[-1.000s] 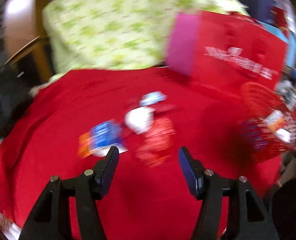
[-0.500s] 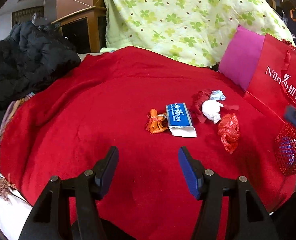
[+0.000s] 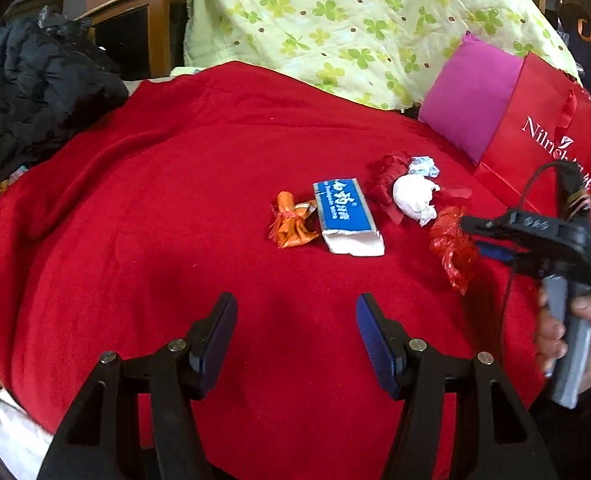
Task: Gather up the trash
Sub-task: 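Grasp the red plastic bag with the right tool while the left tool approaches the blue toothpaste box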
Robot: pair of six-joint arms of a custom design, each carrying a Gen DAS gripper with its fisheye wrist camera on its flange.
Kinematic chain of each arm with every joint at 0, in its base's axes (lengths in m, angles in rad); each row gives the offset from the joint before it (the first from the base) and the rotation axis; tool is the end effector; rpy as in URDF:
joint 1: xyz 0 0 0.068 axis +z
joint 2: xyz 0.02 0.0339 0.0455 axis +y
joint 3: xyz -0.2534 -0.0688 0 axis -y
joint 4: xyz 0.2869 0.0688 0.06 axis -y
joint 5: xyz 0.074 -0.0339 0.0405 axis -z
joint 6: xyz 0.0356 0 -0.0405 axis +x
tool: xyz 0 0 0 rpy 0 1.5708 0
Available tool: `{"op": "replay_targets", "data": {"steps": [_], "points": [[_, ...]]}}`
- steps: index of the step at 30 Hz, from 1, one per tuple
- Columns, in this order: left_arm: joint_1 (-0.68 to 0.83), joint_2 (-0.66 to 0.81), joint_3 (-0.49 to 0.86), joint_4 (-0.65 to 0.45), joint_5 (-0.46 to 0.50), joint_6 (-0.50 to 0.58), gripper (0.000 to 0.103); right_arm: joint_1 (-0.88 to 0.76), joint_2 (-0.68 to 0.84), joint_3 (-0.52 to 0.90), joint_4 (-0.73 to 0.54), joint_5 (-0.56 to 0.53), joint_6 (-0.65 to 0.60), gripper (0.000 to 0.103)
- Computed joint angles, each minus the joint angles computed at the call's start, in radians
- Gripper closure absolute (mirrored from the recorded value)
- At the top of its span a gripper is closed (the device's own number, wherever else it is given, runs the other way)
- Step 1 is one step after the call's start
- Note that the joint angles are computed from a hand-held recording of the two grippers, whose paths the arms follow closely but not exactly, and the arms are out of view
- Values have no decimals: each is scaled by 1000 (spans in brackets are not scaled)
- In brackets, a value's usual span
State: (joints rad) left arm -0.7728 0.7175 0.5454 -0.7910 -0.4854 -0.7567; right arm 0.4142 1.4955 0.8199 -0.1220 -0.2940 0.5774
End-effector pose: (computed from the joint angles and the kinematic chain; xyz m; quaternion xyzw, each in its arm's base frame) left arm 0.1421 -0.1153 0.2035 -0.0644 0.9268 -0.0356 0.3683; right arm 0.3051 0.1454 0.1562 0.0196 0.9177 0.2968 0.2635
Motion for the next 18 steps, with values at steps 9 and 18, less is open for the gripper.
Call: {"op": "replay_targets", "data": {"steps": [9, 18], "points": [[172, 280, 119, 219, 199, 204, 35, 18, 43, 19, -11, 27, -44, 57], [289, 649, 310, 313, 343, 270, 31, -11, -133, -75, -11, 47, -113, 59]]}}
